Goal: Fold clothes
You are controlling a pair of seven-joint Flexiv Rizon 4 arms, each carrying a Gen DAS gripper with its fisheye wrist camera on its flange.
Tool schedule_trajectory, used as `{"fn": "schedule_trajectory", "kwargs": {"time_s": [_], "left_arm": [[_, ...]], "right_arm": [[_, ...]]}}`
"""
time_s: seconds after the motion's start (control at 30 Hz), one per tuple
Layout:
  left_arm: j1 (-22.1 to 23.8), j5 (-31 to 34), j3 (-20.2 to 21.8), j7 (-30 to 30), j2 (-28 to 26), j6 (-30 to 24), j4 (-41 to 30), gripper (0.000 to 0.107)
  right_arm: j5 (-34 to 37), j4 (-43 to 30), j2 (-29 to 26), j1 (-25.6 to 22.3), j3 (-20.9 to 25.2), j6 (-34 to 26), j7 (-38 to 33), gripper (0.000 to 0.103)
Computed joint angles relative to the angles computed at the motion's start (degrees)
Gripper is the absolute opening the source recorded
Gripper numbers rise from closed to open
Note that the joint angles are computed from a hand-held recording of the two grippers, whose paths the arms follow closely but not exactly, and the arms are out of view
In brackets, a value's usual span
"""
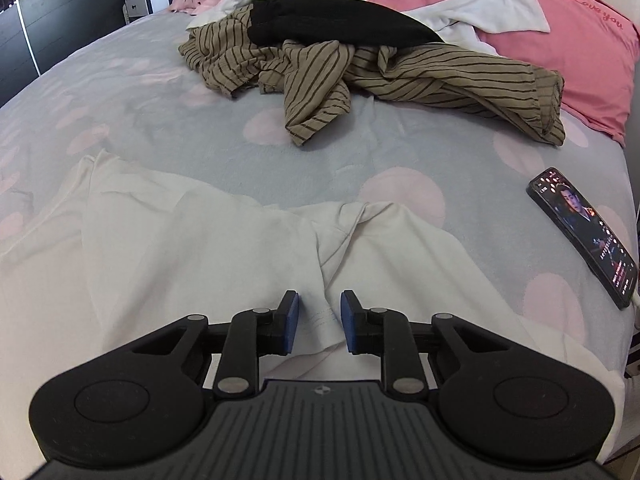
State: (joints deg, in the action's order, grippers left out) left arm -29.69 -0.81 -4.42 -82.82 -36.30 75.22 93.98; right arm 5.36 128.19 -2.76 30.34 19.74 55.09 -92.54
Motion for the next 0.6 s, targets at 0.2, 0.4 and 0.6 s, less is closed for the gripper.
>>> {"fn": "schedule_trajectory", "kwargs": {"time_s": [0.2,0.4,0.6], "left_arm": [[-2.0,1.7,2.3,-2.4,-0.4,-1.2,-1.7,0.019],[-4.2,6.5,4.3,-2.4,-0.2,0.1,-2.5,0.025],[-6.6,9.7,7.7,-6.9,-1.5,-4.4,-6.3,0.006]], "right_arm": [[2.5,2.2,-3.5,-0.6,0.5,6.5,0.4,0.023],[0.8,2.5,-5.9,-0.1,0.5,10.2,4.5,0.002],[3.6,1.5,-3.1,-1.3,1.6,5.6,5.2,0.001]]}}
